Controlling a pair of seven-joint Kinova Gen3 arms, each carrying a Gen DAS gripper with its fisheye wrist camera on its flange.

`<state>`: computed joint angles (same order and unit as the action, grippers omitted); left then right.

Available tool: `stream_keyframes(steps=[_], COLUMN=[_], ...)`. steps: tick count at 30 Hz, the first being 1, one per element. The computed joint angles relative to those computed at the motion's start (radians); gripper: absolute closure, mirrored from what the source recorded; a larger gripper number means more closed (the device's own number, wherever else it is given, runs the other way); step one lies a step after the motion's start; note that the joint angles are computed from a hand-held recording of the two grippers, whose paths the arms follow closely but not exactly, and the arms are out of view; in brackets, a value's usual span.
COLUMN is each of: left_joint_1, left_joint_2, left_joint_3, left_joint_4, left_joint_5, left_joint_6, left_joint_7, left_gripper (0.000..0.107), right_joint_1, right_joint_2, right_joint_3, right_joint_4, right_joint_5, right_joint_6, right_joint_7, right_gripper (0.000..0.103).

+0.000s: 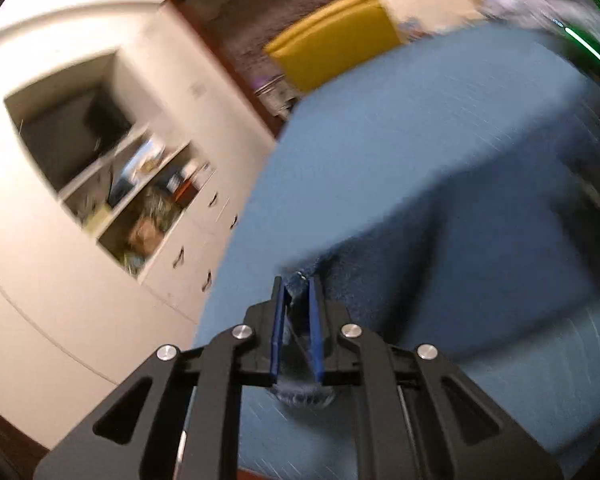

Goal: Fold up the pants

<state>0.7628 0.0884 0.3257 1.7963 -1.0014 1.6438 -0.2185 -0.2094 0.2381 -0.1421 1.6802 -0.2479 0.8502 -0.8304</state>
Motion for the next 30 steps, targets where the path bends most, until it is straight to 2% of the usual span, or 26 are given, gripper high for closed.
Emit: stream_keyframes(steps=[1, 3, 4, 6, 8, 10, 12, 15, 16, 17, 19, 20, 22, 23, 26, 28, 30], left_joint_1=[-0.046, -0.138, -0.184, -0.258, -0.331, -0.411, -0.424, -0.342, -0.316, -0.293, -0.272, -0.245, -0.245, -0.272, -0.411, -0.467, -0.483], left_joint_2=[-0.037, -0.096, -0.120, -0.206, -0.298, -0.391, -0.484, -0.623, -0.661, -0.681, -0.681, -0.668, -0.633, -0.612, -0.586, -0.581, -0.514], left_joint_3=[-0.046, -0.129, -0.166, -0.186, -0.137, -0.088, -0.087, -0.181, -0.201, -0.227, -0.256, -0.289, -0.339, -0.342, -0.272, -0.183, -0.090], left_joint_4=[0.005, 0.015, 0.015, 0.049, 0.113, 0.185, 0.257, 0.355, 0.390, 0.419, 0.457, 0.462, 0.444, 0.430, 0.393, 0.349, 0.287], left_joint_5=[0.004, 0.032, 0.070, 0.138, 0.176, 0.253, 0.334, 0.413, 0.410, 0.407, 0.395, 0.398, 0.430, 0.456, 0.483, 0.453, 0.382], left_joint_6=[-0.041, -0.122, -0.154, -0.219, -0.288, -0.357, -0.439, -0.561, -0.601, -0.642, -0.722, -0.746, -0.744, -0.719, -0.607, -0.594, -0.590], left_joint_7=[-0.009, -0.007, 0.011, 0.085, 0.167, 0.248, 0.329, 0.451, 0.492, 0.525, 0.544, 0.529, 0.456, 0.416, 0.357, 0.325, 0.244], left_gripper=[0.091, 0.071, 0.050, 0.049, 0.048, 0.048, 0.049, 0.054, 0.064, 0.069, 0.070, 0.077, 0.095, 0.096, 0.100, 0.097, 0.093], right_joint_1=[0.001, -0.007, -0.012, -0.010, 0.000, 0.014, 0.032, 0.083, 0.075, 0.072, 0.044, 0.040, 0.058, 0.058, 0.058, 0.066, 0.070], right_joint_2=[-0.004, -0.016, -0.017, -0.017, -0.020, -0.034, -0.060, -0.110, -0.122, -0.133, -0.129, -0.139, -0.152, -0.155, -0.161, -0.159, -0.174], right_joint_3=[0.000, 0.000, 0.000, 0.000, -0.002, 0.002, 0.015, 0.000, 0.013, 0.018, 0.018, 0.030, 0.037, 0.040, 0.046, 0.051, 0.058], right_joint_4=[0.007, 0.030, 0.036, 0.039, 0.046, 0.055, 0.070, 0.131, 0.148, 0.166, 0.183, 0.203, 0.216, 0.217, 0.230, 0.231, 0.233], right_joint_5=[0.001, 0.013, 0.021, 0.017, 0.006, 0.003, -0.033, -0.094, -0.093, -0.090, -0.072, -0.065, -0.085, -0.085, -0.089, -0.104, -0.105], right_joint_6=[-0.003, -0.032, -0.041, -0.044, -0.048, -0.049, -0.043, -0.077, -0.087, -0.097, -0.105, -0.115, -0.109, -0.108, -0.127, -0.125, -0.129], right_joint_7=[0.004, 0.003, -0.003, -0.002, 0.021, 0.042, 0.093, 0.202, 0.216, 0.222, 0.192, 0.186, 0.204, 0.205, 0.210, 0.226, 0.218], right_gripper=[0.024, 0.022, 0.022, 0.022, 0.022, 0.022, 0.022, 0.022, 0.022, 0.022, 0.022, 0.022, 0.021, 0.020, 0.015, 0.015, 0.015])
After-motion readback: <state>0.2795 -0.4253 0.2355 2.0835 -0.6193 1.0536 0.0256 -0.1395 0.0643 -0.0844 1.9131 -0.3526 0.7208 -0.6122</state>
